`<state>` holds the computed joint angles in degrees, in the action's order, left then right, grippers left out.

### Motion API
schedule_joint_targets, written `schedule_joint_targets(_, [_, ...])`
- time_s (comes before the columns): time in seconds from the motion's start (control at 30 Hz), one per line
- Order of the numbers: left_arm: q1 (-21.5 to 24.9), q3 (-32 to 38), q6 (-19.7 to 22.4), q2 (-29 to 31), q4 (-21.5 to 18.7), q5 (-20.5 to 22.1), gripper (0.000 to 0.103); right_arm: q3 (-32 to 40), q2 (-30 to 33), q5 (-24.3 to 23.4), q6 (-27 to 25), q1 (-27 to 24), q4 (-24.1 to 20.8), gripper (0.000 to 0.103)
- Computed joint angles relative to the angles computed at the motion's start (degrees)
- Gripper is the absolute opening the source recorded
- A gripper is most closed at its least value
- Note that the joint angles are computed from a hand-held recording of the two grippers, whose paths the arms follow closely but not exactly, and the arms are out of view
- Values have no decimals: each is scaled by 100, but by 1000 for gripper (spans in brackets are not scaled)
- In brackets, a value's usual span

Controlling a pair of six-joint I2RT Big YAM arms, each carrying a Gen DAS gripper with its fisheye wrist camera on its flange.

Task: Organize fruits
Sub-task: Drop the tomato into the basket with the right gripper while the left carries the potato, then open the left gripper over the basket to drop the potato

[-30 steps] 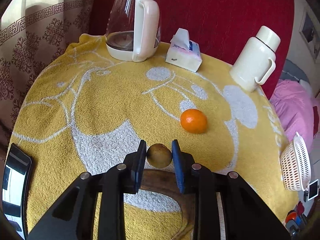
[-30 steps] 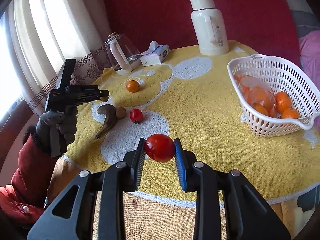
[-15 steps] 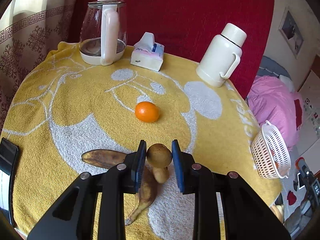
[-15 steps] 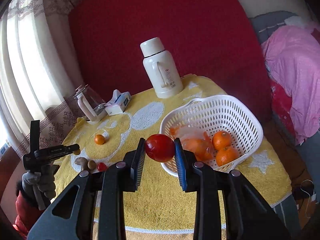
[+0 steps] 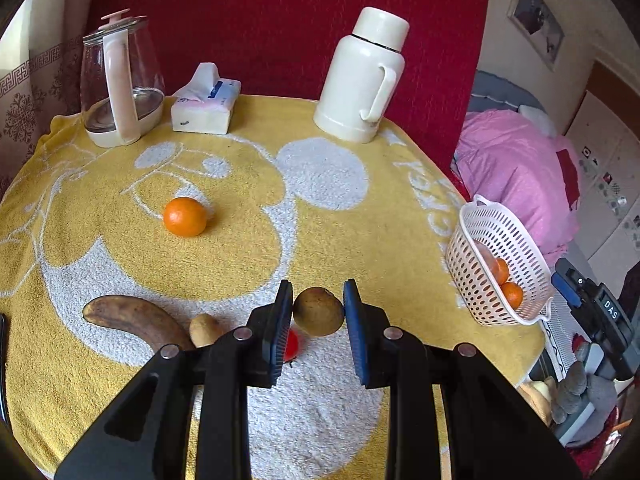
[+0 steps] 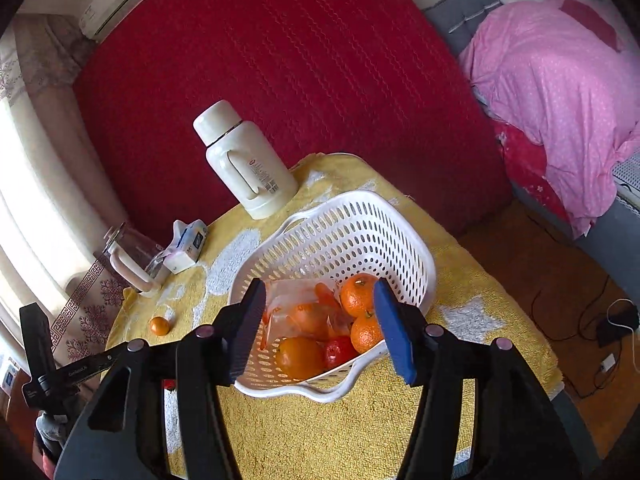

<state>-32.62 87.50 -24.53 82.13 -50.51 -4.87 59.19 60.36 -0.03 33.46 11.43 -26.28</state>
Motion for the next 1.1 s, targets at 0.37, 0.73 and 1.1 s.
schedule_joint_targets(0.37, [-441,786,228,585,-141,344,26,-374,-253,1808,51,266,391,73])
schedule_joint_targets(0.73, [-928,1821,485,1407,-295,595,27,-516,-336,2022,197,272,576,82])
schedule_joint_targets(1.1, [-1077,2172,205,1864,-149,817,61,-543,-331,1989,277,264,605,82])
